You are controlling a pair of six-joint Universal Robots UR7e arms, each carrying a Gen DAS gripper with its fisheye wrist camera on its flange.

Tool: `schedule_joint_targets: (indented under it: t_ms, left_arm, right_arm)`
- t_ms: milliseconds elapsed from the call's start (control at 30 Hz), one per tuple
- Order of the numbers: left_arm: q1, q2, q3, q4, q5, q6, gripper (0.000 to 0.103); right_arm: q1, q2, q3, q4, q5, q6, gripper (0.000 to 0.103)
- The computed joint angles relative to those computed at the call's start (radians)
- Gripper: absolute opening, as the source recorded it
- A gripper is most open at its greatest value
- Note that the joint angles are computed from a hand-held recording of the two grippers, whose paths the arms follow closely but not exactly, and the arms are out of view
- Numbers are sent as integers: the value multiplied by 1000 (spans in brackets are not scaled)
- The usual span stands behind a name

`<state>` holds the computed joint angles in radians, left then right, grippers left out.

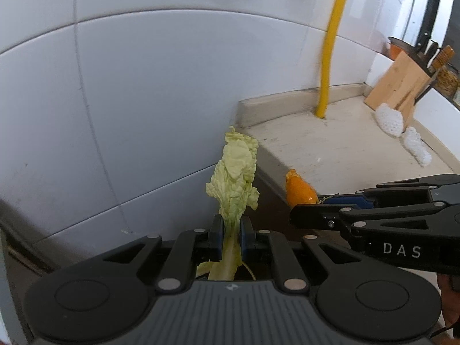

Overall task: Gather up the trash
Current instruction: 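Lift the cabbage leaf and orange peel and carry them down over the bin, then open both grippers to drop the leaf and peel into the bin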

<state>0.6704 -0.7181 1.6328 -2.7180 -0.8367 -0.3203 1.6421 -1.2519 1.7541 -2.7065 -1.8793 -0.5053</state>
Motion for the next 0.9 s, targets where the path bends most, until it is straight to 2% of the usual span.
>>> schedule_joint_targets:
  t_ms: [400, 900]
  left_arm:
    - [16, -30, 44, 51, 16, -74, 8]
    - [32, -23, 40, 130, 2, -125, 8]
  right_arm:
    - [0, 42, -15, 38, -11, 8, 22]
    - [-24, 71, -17, 68, -43, 36, 22]
